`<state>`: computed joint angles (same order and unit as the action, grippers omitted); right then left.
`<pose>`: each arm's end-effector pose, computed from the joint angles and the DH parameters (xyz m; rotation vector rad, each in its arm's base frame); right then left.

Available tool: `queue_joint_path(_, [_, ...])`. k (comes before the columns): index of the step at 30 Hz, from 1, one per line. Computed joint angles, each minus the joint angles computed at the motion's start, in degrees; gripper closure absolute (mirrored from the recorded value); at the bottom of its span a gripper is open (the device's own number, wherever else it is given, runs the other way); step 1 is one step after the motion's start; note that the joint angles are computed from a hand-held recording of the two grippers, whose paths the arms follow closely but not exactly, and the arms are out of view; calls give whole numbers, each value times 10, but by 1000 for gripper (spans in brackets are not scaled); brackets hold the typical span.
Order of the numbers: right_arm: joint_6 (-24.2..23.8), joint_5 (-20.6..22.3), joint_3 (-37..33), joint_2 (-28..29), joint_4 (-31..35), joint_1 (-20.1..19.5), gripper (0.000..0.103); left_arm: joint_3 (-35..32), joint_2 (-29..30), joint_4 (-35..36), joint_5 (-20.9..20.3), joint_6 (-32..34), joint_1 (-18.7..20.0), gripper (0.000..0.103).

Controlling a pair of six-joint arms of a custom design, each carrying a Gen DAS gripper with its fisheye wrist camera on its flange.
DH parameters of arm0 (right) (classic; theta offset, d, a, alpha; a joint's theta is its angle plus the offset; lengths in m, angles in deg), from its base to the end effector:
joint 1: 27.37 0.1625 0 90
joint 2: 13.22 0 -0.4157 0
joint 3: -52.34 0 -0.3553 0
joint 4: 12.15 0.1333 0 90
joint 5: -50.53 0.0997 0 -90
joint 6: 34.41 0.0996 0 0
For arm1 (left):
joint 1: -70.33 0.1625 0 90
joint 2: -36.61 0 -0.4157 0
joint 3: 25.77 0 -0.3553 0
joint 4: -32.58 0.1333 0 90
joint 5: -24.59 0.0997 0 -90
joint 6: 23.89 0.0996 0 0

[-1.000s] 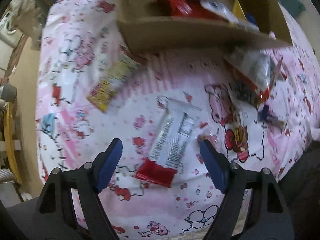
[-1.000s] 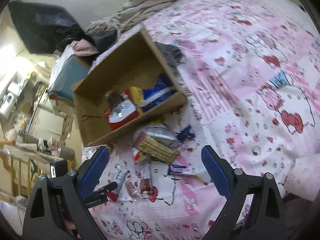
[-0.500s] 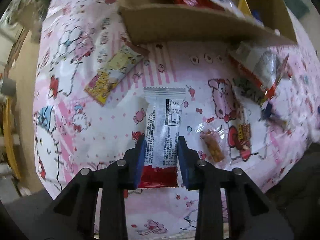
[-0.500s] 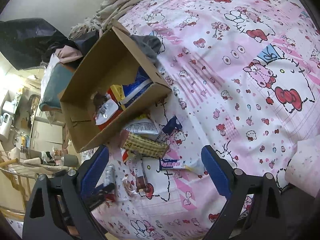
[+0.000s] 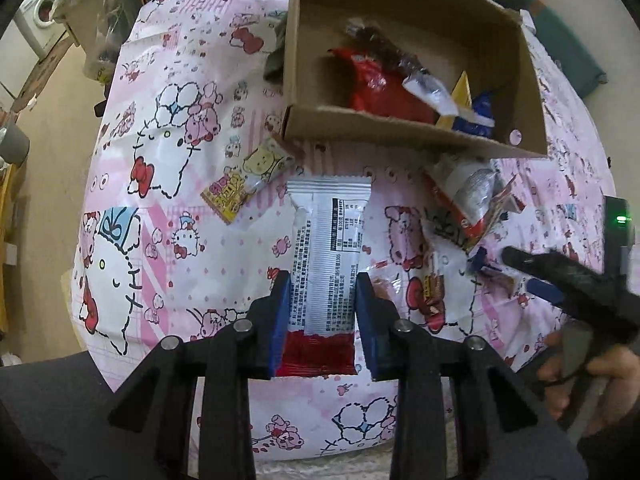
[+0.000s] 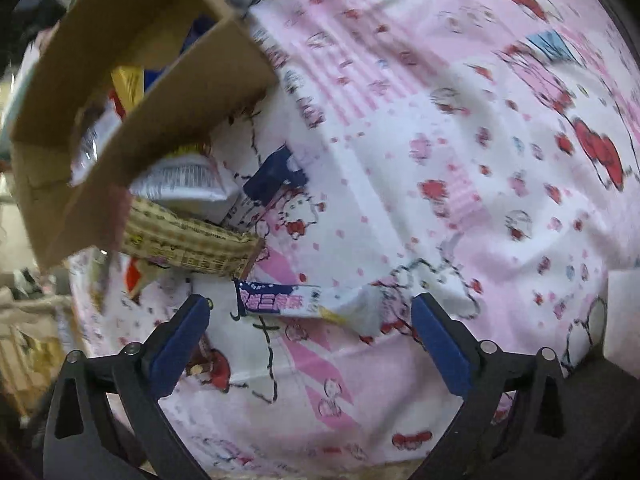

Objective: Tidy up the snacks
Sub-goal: 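Grasp the white-and-red snack bar with the left tool and lift it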

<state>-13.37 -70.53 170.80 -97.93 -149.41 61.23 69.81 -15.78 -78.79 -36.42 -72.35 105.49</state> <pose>0.0709 -0.4525 0.3194 -0.5932 -2.5483 0.4291 -0.3638 -0.4784 0.1307 0.2665 2.5174 -0.2102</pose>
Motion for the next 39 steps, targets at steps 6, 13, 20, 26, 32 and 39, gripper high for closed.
queue_joint_path(6, [-17, -73, -20, 53, 15, 31, 0, 11, 0, -23, -5, 0, -2, 76])
queue_joint_path(13, [-18, -121, -17, 79, -10, 48, 19, 11, -1, -34, -3, 6, -4, 76])
queue_joint_path(20, [-33, -116, -9, 70, -10, 67, 39, 12, -3, -33, 1, -2, -2, 76])
queue_joint_path(26, [-33, -80, 7, 33, 13, 74, 65, 15, -3, -28, 7, -9, -3, 76])
queue_joint_path(32, [-40, -52, 22, 12, 0, 55, 103, 15, -1, -21, 16, -14, -4, 76])
queue_joint_path(39, [-32, 34, 15, -61, 23, 38, 98, 17, -6, -24, 14, -21, -3, 76])
